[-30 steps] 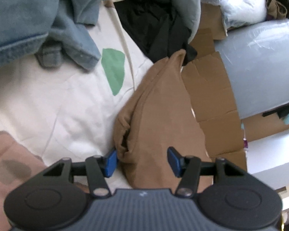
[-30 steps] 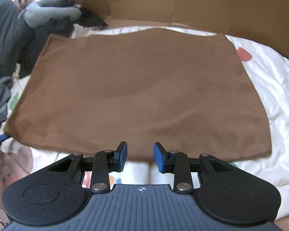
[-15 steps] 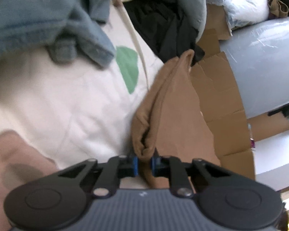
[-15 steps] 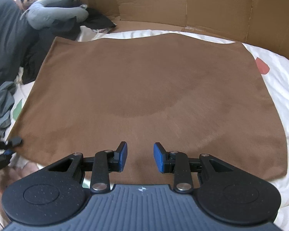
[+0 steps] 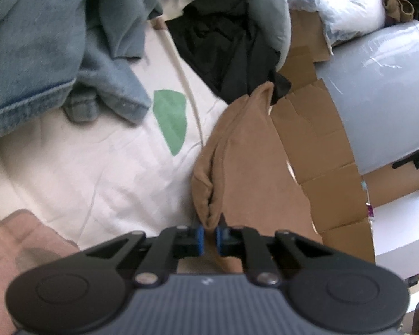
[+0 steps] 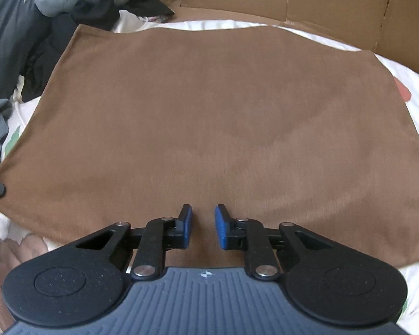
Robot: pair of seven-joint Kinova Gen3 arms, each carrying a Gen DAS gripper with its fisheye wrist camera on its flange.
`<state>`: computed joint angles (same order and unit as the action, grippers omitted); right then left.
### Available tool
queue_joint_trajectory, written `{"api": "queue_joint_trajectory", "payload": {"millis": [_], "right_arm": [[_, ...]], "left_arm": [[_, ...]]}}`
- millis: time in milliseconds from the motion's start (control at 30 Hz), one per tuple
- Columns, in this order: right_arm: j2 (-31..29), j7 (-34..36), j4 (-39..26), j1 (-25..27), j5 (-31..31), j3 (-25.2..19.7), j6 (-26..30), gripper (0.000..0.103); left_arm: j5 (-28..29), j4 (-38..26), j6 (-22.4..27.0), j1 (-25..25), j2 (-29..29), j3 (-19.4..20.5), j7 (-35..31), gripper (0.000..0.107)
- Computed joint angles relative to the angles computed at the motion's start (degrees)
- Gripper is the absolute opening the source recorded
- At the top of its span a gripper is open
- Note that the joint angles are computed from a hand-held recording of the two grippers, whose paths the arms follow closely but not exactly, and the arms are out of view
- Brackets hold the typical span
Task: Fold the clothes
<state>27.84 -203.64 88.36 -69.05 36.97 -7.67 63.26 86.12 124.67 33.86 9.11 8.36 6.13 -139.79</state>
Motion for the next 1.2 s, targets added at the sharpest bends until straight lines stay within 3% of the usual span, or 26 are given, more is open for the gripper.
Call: {"api": "queue_joint_trajectory", "payload": {"millis": [67, 333, 533, 1200], "right_arm": [[1.27, -2.23, -2.36, -1.37, -1.23, 0.68, 2.42, 0.02], [2.15, -3.42, -5.68, -3.31, -2.51, -0.12, 3.11, 0.002], [1.52, -4.32, -6.07, -3.87, -1.51, 0.67, 3.99, 0.002], [3.69, 3.64, -6.33, 4.98, -0.31, 4.21, -0.41, 0.002]], "left_arm": [[-0.69, -0.31, -0.01, 0.11, -0.58, 0.09, 0.63, 0.008], [-5.12, -0.87, -1.49, 0.38, -0.91, 0.61, 4.0, 0.008], [-5.11, -0.19, -3.02, 0.4, -0.18, 1.06, 3.97, 0.008], [-2.94, 0.4, -3.56, 0.32, 2.05, 1.1, 3.33, 0.008]]}}
